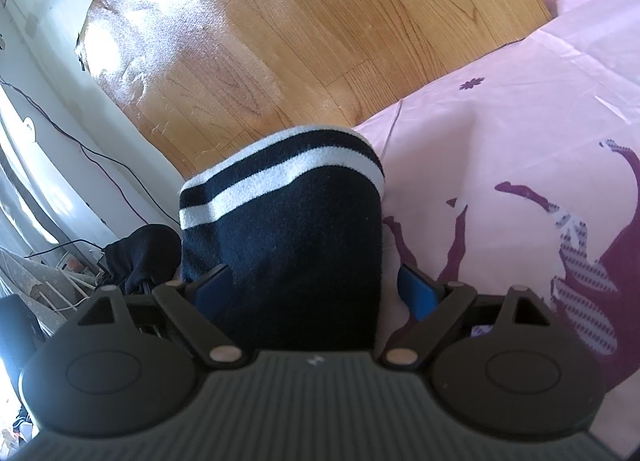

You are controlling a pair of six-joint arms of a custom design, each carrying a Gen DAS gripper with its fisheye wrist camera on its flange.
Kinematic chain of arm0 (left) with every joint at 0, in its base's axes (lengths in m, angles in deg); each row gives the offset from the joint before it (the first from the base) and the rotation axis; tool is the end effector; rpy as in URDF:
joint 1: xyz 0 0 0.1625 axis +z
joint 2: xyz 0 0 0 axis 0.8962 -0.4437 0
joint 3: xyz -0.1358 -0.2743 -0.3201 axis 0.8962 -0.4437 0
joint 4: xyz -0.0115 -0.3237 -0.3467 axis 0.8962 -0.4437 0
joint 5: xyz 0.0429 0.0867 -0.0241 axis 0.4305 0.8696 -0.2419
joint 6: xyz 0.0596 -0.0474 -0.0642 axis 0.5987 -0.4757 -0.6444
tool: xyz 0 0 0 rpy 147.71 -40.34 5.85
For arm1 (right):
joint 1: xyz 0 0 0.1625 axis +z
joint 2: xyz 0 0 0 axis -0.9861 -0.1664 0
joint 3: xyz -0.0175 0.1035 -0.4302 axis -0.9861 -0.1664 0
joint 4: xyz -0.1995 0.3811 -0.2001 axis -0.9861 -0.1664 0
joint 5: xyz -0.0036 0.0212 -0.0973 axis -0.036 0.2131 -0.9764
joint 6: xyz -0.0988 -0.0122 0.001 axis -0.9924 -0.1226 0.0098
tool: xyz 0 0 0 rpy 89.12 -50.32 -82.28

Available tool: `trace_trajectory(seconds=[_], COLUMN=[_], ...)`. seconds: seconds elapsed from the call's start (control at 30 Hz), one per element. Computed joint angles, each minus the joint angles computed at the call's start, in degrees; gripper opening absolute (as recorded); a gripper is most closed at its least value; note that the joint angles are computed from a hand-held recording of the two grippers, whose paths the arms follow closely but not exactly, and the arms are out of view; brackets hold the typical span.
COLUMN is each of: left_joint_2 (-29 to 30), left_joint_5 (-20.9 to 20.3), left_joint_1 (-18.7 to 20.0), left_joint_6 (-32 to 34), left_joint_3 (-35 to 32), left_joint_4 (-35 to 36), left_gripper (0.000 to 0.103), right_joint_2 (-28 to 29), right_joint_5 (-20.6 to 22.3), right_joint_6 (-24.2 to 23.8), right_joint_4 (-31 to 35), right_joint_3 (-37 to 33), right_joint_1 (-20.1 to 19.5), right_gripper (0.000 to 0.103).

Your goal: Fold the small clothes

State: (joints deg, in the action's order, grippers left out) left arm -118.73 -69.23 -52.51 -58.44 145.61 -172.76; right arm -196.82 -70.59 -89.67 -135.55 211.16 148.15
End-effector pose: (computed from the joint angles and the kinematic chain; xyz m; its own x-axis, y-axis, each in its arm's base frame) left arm -0.2690 -0.2788 0.0644 -0.8129 -0.0155 -0.5822 0.4814 0.5446 -0.6867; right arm 0.0603 -0.3030 0.2508 -0.9767 -0.2028 0.0707 -0.1878 0.6474 -0.7386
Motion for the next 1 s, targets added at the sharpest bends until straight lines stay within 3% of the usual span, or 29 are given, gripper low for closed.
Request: trace_trajectory(seconds=[1.0], left_joint_2=[0.5], left_joint_5=[0.2], left_joint_1=[0.2], left_joint_6=[0.7], left_joint_3=[-0.5], left_joint_4=[1.3], left_gripper=[0.103], right_joint_2=[-0.2], right_joint_5=[0.0], right_joint_6=[0.1], right_joint_4=[-0.1], right_joint_3=[0.2], right_joint_1=[0.0], right_gripper=[0.094])
